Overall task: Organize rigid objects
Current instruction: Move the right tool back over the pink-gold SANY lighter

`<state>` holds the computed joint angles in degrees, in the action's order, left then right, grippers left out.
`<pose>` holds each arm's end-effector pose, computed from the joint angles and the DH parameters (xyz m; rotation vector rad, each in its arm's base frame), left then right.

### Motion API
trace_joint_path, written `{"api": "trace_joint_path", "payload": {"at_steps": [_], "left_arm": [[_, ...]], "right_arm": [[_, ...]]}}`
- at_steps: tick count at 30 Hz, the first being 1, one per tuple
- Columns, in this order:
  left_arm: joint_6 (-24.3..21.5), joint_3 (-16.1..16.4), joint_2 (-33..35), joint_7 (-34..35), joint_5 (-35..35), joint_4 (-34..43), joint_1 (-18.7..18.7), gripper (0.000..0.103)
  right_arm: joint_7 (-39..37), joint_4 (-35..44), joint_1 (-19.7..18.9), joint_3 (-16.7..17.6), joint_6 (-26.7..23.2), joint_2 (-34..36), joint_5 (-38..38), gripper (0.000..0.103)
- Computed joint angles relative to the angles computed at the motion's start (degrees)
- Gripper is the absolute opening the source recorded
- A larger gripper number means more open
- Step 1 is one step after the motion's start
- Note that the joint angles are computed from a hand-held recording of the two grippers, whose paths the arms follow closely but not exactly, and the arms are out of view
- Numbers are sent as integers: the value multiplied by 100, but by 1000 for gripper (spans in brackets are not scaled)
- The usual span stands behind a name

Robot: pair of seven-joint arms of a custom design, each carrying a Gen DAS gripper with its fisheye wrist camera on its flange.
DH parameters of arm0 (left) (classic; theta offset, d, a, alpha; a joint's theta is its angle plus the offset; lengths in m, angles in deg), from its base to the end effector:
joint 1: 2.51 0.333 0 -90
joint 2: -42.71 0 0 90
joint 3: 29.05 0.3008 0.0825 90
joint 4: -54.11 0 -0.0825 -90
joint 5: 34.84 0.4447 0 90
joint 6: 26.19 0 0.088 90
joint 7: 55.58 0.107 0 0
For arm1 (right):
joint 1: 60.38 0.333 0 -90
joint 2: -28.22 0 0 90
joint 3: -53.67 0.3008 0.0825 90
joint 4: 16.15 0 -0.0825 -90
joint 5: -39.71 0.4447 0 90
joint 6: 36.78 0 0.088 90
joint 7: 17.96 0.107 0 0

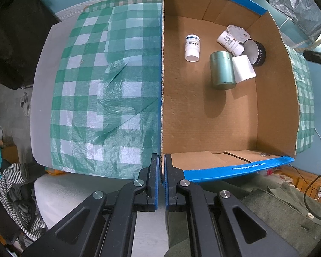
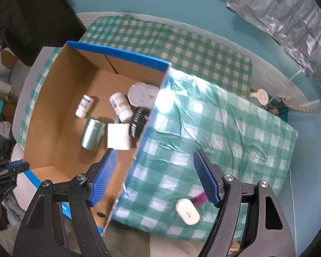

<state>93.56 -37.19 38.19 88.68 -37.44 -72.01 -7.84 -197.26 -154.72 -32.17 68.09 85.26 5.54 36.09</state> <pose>0.5490 -0.1339 0.3664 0.6348 -3.0343 0.0180 0.3676 0.3334 0.4198 -1.0951 2.7873 -0.1606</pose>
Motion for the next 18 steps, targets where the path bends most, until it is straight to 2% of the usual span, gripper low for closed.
{"api": "trace_joint_path", "payload": {"at_steps": [7,18], "left_arm": [[-1,0,7,0,-8,4,5,4],[19,-5,10,12,24,2,2,4]], "right_arm": [[808,-723,199,128,194,-581,430,74],[2139,-1982,768,254,639,-1353,1274,74]]}}
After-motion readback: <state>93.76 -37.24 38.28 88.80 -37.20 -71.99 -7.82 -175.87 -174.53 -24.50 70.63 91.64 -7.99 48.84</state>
